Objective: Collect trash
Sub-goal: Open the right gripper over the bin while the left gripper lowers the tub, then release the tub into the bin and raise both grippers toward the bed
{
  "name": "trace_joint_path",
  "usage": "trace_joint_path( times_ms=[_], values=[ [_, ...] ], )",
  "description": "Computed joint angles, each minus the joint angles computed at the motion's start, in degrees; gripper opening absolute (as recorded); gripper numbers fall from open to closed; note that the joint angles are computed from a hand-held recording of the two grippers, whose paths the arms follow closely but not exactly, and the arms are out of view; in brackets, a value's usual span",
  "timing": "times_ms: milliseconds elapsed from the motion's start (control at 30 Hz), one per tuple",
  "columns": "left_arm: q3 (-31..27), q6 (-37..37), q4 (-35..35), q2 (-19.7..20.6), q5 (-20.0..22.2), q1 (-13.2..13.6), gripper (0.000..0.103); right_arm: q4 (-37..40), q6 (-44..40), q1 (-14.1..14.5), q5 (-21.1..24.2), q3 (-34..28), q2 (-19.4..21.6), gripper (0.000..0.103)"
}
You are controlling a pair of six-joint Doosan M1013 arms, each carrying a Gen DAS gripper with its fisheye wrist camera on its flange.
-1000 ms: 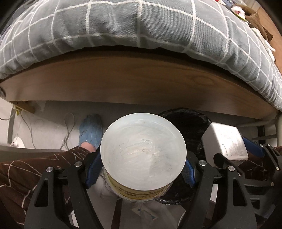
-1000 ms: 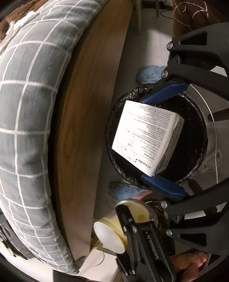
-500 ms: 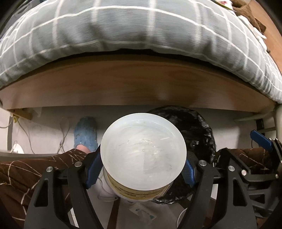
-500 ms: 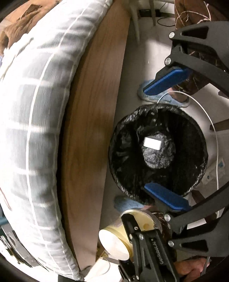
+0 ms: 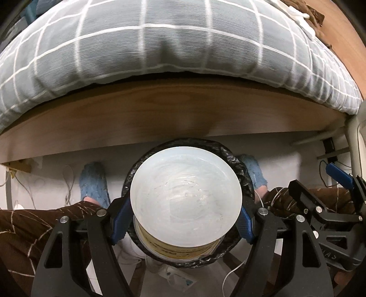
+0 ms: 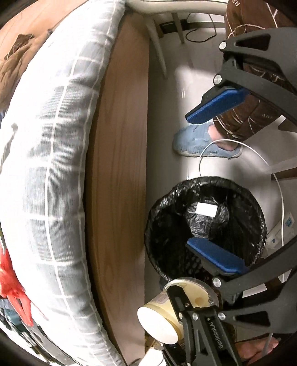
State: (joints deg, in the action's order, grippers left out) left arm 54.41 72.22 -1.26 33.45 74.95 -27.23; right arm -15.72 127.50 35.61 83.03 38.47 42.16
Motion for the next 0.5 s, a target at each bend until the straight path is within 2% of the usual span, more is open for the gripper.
trace_joint_path(
  times_ms=[233, 300, 500],
  values=[
    [-1.05, 0.07, 0.84, 0.67, 0.74, -0.71, 0.075, -0.07, 0.75, -0.39, -0.63, 1.19, -0.76, 0.096],
    [-0.73, -0.26, 1.47, 0.45, 0.26, -0.71, 0.084, -0.03, 0.75, -0.38, -0.98, 1.30, -0.69, 0.096],
    [-0.47, -1.69, 3.58, -0.13, -0.98, -0.89, 0.094, -0.58, 0.85, -0.13, -1.09, 0.68, -0.38, 0.096]
  ],
)
